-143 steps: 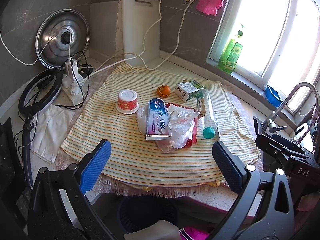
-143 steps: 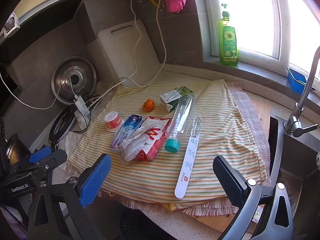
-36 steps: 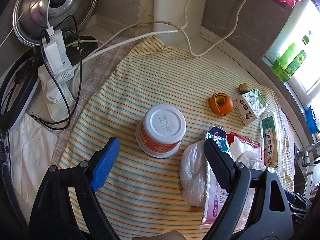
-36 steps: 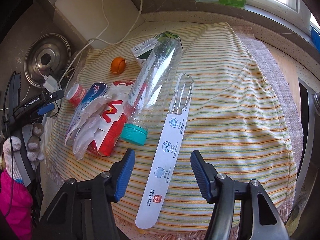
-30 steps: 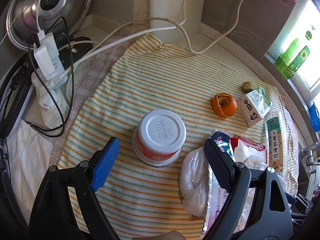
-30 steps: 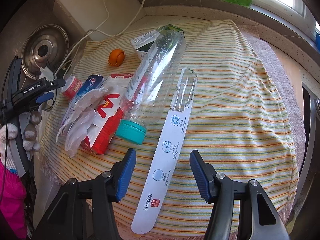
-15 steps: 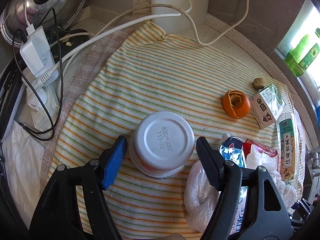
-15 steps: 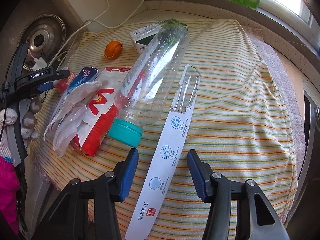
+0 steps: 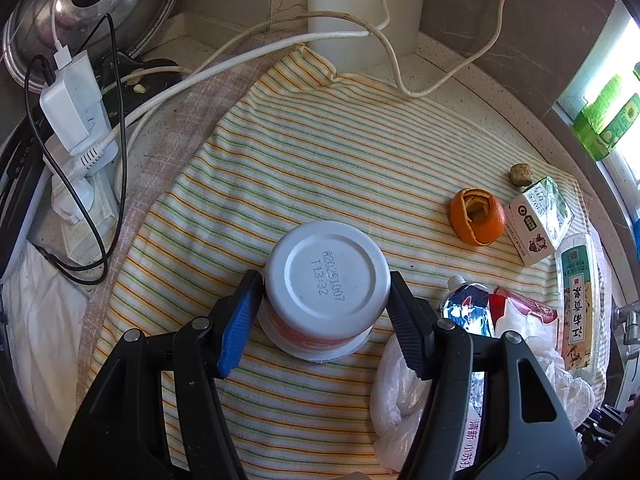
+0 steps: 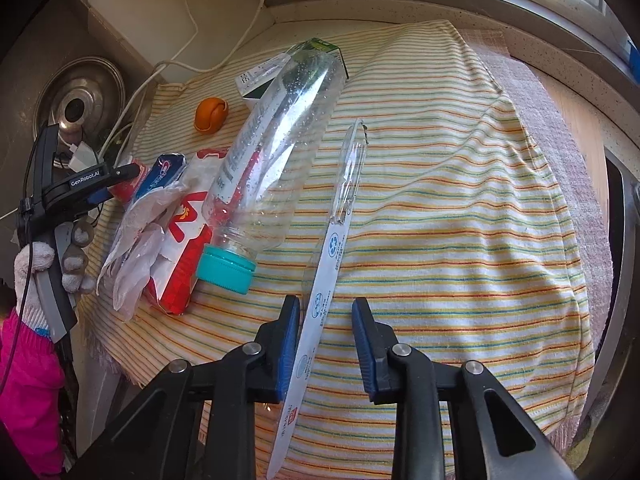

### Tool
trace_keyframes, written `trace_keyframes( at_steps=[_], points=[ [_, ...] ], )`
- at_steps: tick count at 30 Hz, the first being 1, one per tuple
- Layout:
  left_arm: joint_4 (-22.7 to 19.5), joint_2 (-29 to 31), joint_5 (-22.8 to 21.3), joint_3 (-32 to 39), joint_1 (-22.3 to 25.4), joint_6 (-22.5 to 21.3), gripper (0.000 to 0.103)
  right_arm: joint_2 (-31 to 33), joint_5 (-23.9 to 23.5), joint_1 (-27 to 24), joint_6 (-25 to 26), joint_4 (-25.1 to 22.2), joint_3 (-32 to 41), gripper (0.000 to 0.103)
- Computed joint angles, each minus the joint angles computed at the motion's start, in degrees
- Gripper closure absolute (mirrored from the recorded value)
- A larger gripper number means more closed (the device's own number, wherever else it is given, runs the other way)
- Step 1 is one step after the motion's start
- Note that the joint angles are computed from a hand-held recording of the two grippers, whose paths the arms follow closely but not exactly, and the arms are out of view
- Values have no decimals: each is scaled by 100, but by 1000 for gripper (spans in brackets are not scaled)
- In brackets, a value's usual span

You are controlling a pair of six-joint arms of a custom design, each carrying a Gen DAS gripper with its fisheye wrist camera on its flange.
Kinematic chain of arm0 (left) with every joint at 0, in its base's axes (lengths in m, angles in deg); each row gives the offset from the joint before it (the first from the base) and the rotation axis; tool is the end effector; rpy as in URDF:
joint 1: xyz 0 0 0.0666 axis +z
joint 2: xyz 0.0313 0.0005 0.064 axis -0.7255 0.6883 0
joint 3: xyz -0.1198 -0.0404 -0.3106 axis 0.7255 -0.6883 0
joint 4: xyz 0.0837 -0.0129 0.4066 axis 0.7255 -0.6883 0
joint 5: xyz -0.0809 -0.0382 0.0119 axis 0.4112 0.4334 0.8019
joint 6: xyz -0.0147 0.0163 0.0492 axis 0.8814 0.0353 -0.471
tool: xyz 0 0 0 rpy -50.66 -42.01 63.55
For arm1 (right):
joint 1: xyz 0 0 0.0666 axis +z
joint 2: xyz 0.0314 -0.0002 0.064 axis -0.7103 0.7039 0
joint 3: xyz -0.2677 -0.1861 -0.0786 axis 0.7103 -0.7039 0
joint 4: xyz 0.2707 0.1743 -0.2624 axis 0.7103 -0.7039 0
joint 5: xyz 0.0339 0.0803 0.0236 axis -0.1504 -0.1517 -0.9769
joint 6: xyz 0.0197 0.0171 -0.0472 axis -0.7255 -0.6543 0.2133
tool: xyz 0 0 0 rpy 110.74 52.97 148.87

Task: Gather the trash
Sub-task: 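Grasp the red-and-white cup with the left tool while the right tool grasps the white plastic strip, then carry the cup and strip down over the blue basket with both tools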

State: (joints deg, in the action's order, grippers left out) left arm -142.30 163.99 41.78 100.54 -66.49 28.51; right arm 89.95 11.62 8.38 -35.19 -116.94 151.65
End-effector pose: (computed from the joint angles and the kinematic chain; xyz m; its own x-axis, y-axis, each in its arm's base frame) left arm 0.4496 -0.1665 0.5014 -0.8934 0.0954 -0.4391 0.1812 0.9707 -0.1577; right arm 0.2236 0.2877 0.5033 -0.8599 0.3750 -0.3465 0.2845 0.9155 0.2846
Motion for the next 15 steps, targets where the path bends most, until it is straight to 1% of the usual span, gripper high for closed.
trace_keyframes(
  at_steps=[2, 4, 9, 10, 15],
  points=[
    [16, -23, -29, 10, 7, 10, 39, -102, -37, -18, -34, 78, -111, 86],
    [30, -74, -77, 6, 15, 16, 39, -251, -59, -6, -61, 136, -233, 90],
    [46, -287, -259, -53, 29, 6, 39, -449, 2, 43, -69, 257, -350, 93],
    [48, -340, -299, -66, 29, 37, 39, -485, 17, 49, -61, 278, -363, 95],
    [-4, -651, -427, -186, 73, 167, 39, -747, 99, 120, 51, 273, -442, 95]
  ],
)
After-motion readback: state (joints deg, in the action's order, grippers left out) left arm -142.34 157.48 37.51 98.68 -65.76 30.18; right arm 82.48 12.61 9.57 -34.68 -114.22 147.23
